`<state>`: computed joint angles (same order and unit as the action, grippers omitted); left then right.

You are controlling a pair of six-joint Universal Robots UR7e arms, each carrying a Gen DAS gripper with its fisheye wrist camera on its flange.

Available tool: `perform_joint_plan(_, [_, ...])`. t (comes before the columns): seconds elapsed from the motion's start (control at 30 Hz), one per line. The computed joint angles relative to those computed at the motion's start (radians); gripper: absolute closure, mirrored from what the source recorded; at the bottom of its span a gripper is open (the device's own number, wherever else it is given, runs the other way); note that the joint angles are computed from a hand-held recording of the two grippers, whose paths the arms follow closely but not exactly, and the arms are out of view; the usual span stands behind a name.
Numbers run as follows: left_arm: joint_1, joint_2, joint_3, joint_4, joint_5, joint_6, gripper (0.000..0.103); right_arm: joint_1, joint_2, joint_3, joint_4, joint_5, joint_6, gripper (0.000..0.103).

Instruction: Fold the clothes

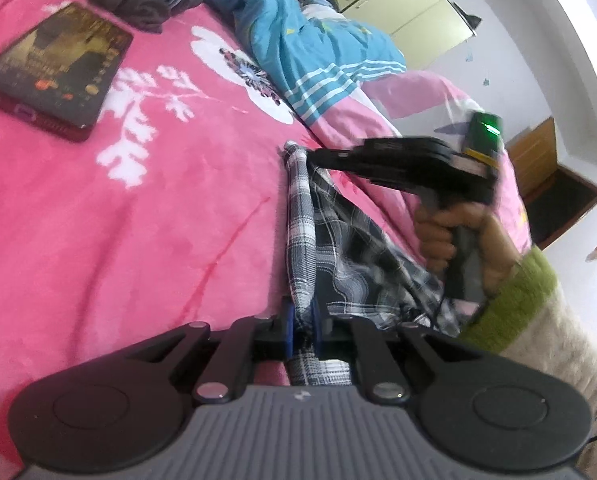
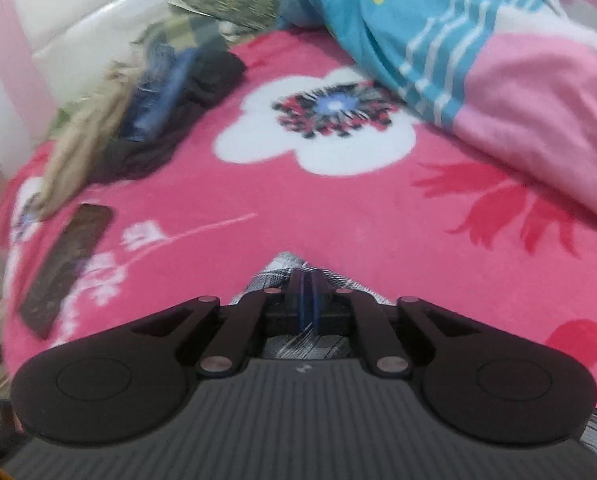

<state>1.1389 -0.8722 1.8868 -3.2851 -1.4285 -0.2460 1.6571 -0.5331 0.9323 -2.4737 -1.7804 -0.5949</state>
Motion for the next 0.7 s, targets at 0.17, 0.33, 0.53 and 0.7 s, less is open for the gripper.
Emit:
perform_joint_plan(0.17, [0.006, 0.000, -0.001, 0.003, -0.011, -0.004, 0.094, 0.001, 0.007, -0.055, 0.145, 0.025, 0.032, 0.096])
perform_joint_plan(0.33, [0.007, 0.000, 0.002, -0.002, -0.012, -0.016, 0.094, -0.009, 0.172, -0.280, 0.179, 0.017, 0.166, 0.097])
perform_joint_plan(0.53, [0.022, -0.002, -0.001, 0.004, -0.051, -0.035, 0.094, -0.008, 0.144, -0.271, 0.145, 0.042, 0.238, 0.093])
perform_joint_plan(0.7, [0.041, -0.001, -0.006, 0.000, -0.094, -0.066, 0.090, -0.012, 0.028, -0.111, 0.143, 0.050, 0.251, 0.080])
